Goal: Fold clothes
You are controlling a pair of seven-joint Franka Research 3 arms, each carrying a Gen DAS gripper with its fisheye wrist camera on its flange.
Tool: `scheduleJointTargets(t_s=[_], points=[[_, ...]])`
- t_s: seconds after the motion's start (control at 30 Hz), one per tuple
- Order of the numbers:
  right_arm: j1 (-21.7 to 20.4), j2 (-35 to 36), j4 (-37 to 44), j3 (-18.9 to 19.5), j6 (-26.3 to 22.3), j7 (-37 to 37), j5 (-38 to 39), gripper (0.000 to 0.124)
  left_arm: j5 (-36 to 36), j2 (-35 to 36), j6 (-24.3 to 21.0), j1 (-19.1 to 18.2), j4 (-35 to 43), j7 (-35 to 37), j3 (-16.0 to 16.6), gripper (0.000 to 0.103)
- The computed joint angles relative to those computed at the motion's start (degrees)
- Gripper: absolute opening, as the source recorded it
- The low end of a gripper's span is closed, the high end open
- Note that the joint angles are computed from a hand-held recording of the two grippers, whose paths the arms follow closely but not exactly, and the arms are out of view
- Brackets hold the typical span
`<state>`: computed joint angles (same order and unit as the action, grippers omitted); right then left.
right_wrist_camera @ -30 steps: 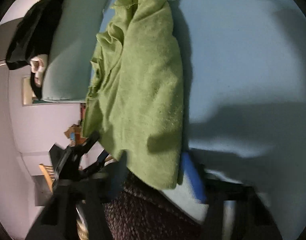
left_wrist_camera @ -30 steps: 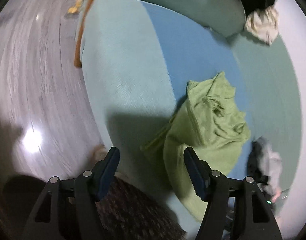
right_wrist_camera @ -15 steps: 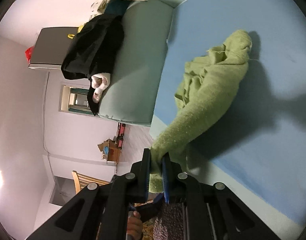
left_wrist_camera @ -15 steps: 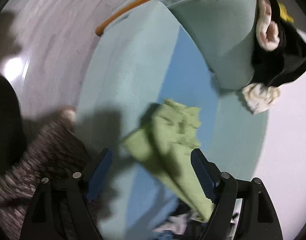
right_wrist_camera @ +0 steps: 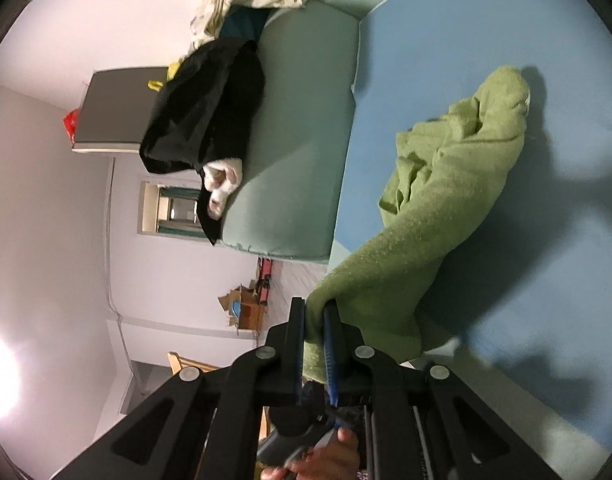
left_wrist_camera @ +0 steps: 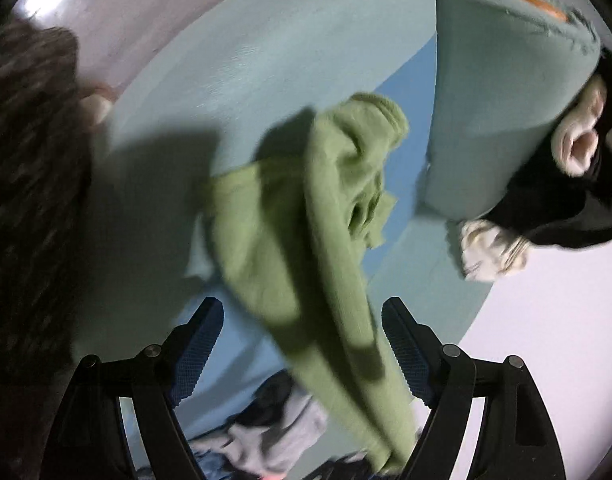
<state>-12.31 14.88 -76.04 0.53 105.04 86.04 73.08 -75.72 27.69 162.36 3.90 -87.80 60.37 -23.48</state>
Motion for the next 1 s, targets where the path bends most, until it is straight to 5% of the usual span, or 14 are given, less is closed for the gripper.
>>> scheduleJointTargets(t_s=[0.07, 0.1, 0.13, 0.27, 0.4, 0.5, 0.53, 0.73, 1.0], points=[[-0.71, -0.61, -0.65, -0.24, -0.02, -0.62, 1.32, 0.009, 6.92, 4.03, -2.69, -0.88, 4.73, -1.86, 2.17, 0.060], [-0.93, -1.06, -1.02, -0.46, 0.15, -0.91, 1.59, 0.009, 9.49, 5.03, -4.75, -0.43, 6.33, -2.82, 2.29, 0.020], [-1.19, -1.58, -1.51, -0.65, 0.34, -1.37, 2.26, 0.007, 11.59, 5.72, -7.01, 0.21, 7.72, -3.69, 2.17, 0.012], [-2.31, -3.53, -2.24, -1.85, 1.60, -4.37, 6.11, 0.001, 15.16, 6.80, -12.46, 3.16, 14.51, 2.46, -1.24, 0.010], [-1.27, -4.38, 1.96, -3.66, 2.94, -3.52, -4.43, 0.008, 19.57, 7.57, -18.05, 2.61, 22.65, 6.60, -1.74, 0.010], [-0.77, -5.57, -0.95, -4.29, 0.70, 1.69, -10.45, 0.064, 19.83, 7.21, -19.36, 2.66, 24.10, 7.23, -2.16, 0.010], [-0.94, -5.77, -3.51, -4.33, -1.99, 3.04, -10.12, 0.060, 20.01, 7.13, -20.04, 2.67, 24.44, 7.10, -2.09, 0.010], [-0.32, -8.41, -21.43, -4.30, -5.92, 8.04, 5.56, 0.057, 18.41, 6.63, -21.99, 2.63, 27.77, 13.17, -4.03, 0.010], [1.27, -11.83, -17.87, -5.80, -9.64, -9.67, 12.60, 0.079, 8.38, 3.63, -25.96, 3.60, 32.01, 27.14, -6.88, 0.010]])
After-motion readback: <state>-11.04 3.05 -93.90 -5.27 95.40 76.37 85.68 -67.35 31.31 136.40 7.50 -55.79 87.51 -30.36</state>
